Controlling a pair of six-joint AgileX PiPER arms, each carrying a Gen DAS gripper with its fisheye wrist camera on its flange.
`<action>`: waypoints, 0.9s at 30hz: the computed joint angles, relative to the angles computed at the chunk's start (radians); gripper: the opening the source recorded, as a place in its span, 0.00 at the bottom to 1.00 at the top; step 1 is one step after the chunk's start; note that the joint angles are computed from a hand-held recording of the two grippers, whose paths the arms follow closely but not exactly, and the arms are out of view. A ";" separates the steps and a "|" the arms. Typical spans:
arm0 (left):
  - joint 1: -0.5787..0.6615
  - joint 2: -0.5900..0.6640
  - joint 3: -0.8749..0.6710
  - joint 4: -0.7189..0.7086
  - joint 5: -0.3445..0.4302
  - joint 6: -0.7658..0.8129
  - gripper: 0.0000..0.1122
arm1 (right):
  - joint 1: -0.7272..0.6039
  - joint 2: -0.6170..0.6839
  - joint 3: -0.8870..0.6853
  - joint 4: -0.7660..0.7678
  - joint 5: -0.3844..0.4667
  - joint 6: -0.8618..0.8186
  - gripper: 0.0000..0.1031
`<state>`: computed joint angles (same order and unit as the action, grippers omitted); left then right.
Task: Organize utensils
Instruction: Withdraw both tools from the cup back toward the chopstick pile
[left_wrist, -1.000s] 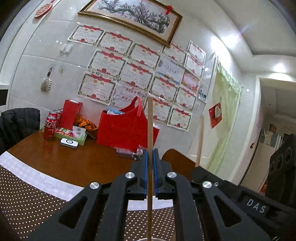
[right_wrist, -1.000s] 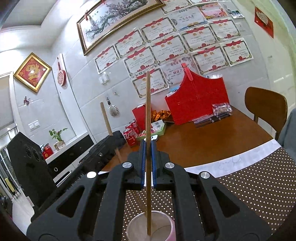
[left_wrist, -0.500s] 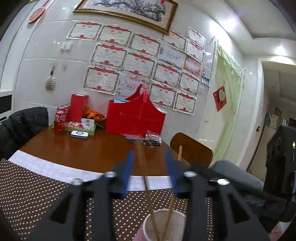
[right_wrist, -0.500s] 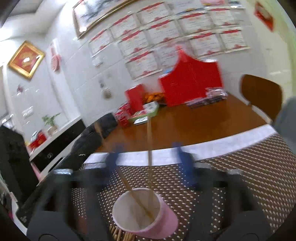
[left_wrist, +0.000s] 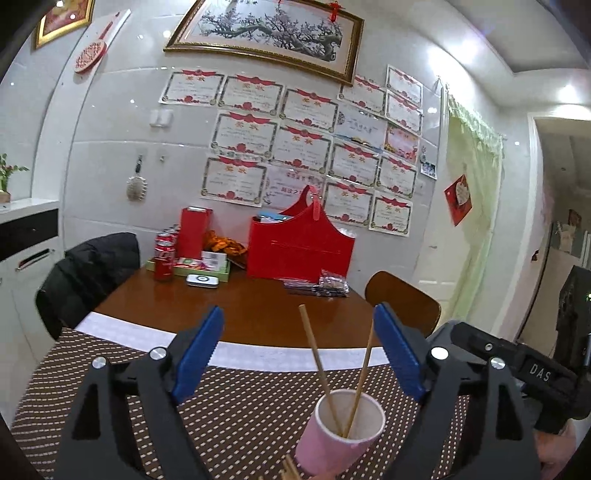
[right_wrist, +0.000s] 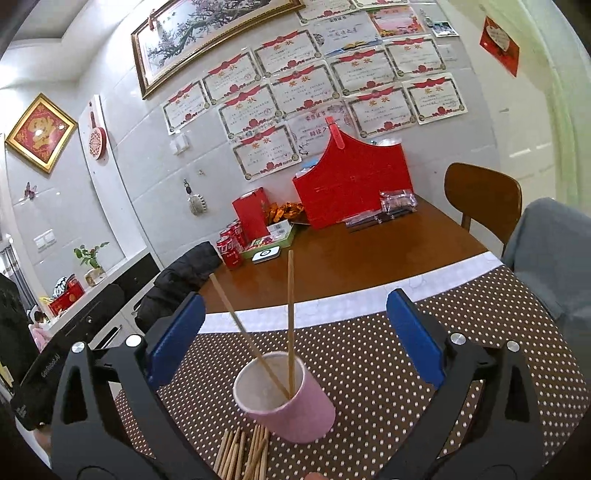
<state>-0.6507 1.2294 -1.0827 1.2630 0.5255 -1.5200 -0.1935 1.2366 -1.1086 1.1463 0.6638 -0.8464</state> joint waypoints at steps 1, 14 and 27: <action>-0.015 -0.011 -0.004 -0.017 0.030 0.021 0.73 | -0.005 -0.013 0.005 -0.012 0.008 0.012 0.94; -0.196 -0.146 0.039 -0.118 0.315 0.138 0.73 | -0.064 -0.176 0.067 -0.129 0.125 0.105 0.94; -0.261 -0.268 0.196 -0.209 0.432 0.118 0.73 | -0.101 -0.282 0.174 -0.249 0.222 0.138 0.94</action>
